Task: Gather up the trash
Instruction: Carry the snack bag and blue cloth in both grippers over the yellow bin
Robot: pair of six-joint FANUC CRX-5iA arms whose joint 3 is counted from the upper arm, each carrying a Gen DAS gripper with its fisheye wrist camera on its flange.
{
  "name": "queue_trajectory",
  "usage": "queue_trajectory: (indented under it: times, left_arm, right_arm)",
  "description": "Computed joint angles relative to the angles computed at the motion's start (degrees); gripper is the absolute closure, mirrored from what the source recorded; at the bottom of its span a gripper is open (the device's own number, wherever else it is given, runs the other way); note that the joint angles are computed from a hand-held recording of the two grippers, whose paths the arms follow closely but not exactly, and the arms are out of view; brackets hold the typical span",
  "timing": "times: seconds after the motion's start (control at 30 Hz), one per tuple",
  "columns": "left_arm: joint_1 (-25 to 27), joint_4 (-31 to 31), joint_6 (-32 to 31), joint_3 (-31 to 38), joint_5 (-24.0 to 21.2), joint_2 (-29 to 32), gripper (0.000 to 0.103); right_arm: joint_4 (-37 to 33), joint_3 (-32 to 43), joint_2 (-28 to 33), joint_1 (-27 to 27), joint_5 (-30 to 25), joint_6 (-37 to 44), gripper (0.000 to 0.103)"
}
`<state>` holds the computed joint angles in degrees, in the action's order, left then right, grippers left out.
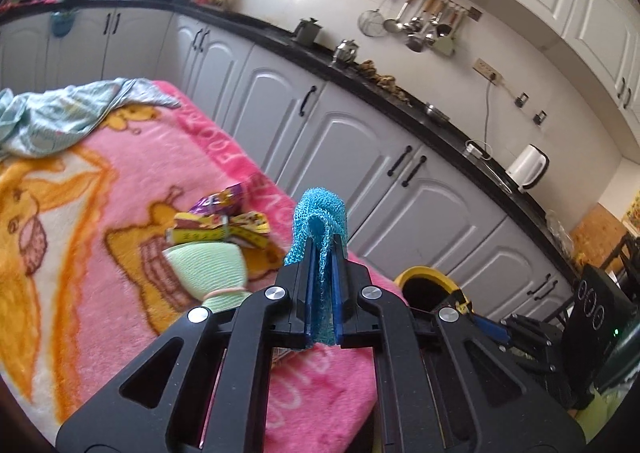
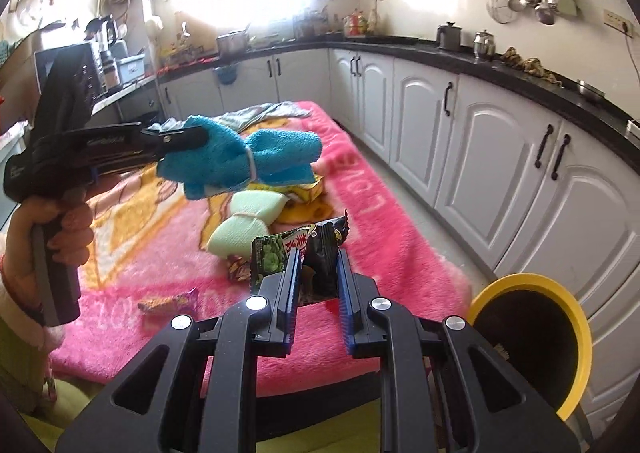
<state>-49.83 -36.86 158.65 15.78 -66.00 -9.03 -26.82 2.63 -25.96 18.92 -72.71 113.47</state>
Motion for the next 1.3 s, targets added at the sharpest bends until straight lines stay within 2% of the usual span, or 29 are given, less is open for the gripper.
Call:
queue_trajectory:
  times: [0.27,0.73,1.3]
  left_arm:
    - [-1.57,-0.07,-3.62,4.55,0.12,3.88,0.100]
    - [-2.23,1.21,-6.78,7.84,1.61,7.52,0.100]
    - [-0.27,8.99,-14.98,13.36,6.05,15.20,0.100]
  right_arm:
    - [-2.00,1.40,0.61,-4.92,0.20,1.03,0.086]
    - [-4.02,3.30,1.83,-12.11,1.30,1.66,0.086]
    - [-9.19,6.77,6.64,-26.69,1.35,3.53,0.086]
